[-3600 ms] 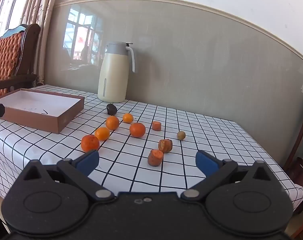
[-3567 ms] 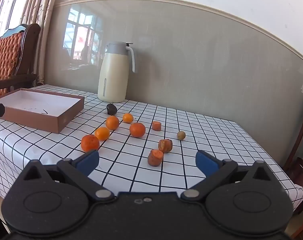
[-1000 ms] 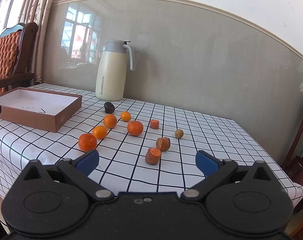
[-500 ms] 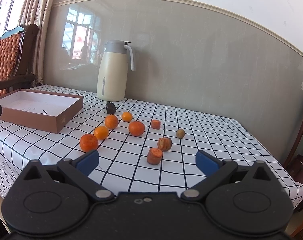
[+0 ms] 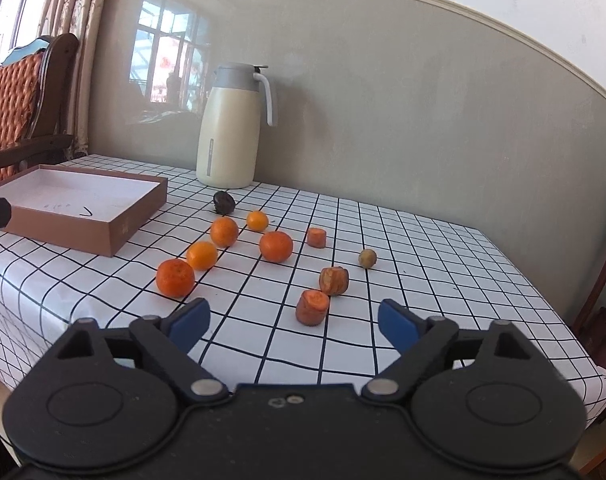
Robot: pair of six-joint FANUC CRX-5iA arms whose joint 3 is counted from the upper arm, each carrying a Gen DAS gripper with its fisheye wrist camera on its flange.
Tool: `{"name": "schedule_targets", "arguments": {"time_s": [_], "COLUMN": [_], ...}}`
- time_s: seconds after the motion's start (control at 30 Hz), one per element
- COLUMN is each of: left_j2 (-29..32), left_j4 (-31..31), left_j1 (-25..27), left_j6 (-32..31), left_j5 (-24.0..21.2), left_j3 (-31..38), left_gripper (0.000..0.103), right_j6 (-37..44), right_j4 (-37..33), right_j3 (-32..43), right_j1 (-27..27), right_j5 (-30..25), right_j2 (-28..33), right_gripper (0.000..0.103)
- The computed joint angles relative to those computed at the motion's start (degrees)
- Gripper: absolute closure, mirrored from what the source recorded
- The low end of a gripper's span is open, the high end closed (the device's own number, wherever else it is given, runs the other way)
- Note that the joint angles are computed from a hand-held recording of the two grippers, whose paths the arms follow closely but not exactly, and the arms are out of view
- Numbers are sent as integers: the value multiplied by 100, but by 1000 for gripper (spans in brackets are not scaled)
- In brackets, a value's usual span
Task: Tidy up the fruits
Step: 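Grasp a small orange with the left tool while the right tool grasps a carrot chunk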
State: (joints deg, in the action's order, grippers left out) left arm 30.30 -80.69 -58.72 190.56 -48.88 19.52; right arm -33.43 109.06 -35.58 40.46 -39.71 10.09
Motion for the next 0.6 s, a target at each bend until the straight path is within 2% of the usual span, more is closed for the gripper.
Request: {"name": "schedule_targets", "arguments": {"time_s": [0.1,0.17,0.23,0.37,0.47,0.5,0.53,0.57,0.6], "left_j2": [206,424,655,970,1228,1311,1393,1483,1575], "left_j4": [273,297,714,1377,1552,1612,1664,1779,1934], "left_j1": [174,161,257,465,486,496,501,523,555], "left_j6": [-405,-545,-1004,-1952,-2435,-2605,-2751,-2946,-3152], "left_j5": [407,226,123,398,452,483,476,470,440], "left_j3": [288,577,957,1409,1747,1863,1982,2115,2258], "left_gripper": [0,0,0,0,1,4,17,26,27], "right_j6": [-7,32,77,174,159,143,121,132,138], "right_j4": [39,51,47,-6,-51,-62,-57,-85,-90], "right_j3": [115,205,290,455,562,595,620,654,695], "right_j1": [-119,-200,-254,-365,-497,-543,-591,-617,-655], "right_j5": [79,151,201,278,449,520,578,620,672], "right_j2": [98,191,302,501,599,627,657,694,738], "right_gripper": [25,28,29,34,39,43,45,50,55]}}
